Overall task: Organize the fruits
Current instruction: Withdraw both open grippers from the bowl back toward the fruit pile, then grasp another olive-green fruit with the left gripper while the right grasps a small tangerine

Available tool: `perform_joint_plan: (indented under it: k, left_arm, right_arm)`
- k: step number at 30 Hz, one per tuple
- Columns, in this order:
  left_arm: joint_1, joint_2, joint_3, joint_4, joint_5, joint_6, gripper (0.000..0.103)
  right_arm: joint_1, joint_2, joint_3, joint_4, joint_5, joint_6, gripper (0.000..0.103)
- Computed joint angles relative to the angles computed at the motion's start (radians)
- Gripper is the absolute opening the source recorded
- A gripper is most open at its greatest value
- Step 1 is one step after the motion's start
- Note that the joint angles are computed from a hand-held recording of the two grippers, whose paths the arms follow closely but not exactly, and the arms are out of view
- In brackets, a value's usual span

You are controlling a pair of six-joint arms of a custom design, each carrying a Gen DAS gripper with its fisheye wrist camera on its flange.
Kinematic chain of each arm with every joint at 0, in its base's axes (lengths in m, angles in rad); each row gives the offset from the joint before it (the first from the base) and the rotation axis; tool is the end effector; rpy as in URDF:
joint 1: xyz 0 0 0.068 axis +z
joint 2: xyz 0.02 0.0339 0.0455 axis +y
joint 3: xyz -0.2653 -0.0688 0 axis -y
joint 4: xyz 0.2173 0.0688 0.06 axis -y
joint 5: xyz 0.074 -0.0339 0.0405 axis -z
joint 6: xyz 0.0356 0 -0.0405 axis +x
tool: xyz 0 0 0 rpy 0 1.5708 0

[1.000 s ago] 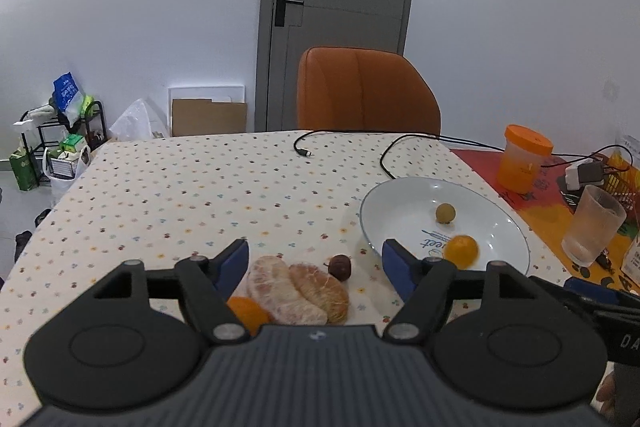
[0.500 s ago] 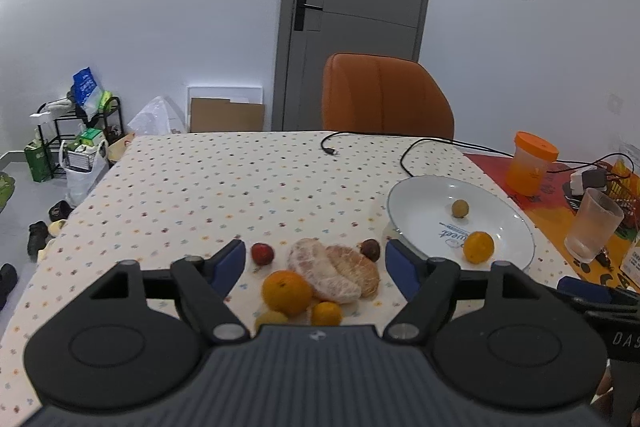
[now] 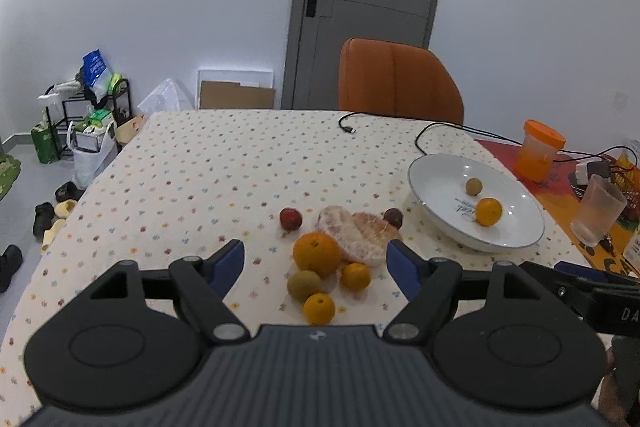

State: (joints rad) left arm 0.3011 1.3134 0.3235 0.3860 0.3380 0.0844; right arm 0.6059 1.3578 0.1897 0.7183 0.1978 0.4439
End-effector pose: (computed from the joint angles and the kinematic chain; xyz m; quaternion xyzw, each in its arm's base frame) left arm 0.2045 0.0511 0.1602 -0.0167 0.8761 -0.0584 0.4783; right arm 0.1703 0.1095 0.1491 -0.0159 0.8443 0.1927 0.4997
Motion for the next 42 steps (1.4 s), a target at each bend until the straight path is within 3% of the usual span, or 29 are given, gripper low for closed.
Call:
perform_joint_plan:
  k: [12,19,22,27,35,42]
  left_arm:
    - [0.066,0.112,-0.026,0.116,0.066,0.005,0.073]
    - [0.068,0.210,-0.006,0.168,0.096,0.000,0.056]
    - [0.062,0.256,0.014,0.179,0.100,-0.007,0.053]
    - [0.044,0.319,0.046,0.198,0.096,-0.018,0.047]
    - [0.015,0.425,0.112,0.190,0.076,-0.029,0.041]
    - [0.044,0.480,0.165,0.145,0.119,-0.027,0.026]
  right_arm:
    - [0.040,0.082,0.030,0.013,-0.001,-0.017,0.102]
    - [0.048,0.144,0.057,0.030,-0.025,-0.038,0.076]
    - [0.046,0.173,0.077,0.029,-0.041,-0.043,0.069]
    - [0.042,0.212,0.102,0.030,-0.062,-0.049,0.067]
    - [0.018,0.259,0.146,0.012,-0.109,-0.063,0.053]
    - [0.008,0.317,0.207,-0.009,-0.145,-0.076,0.051]
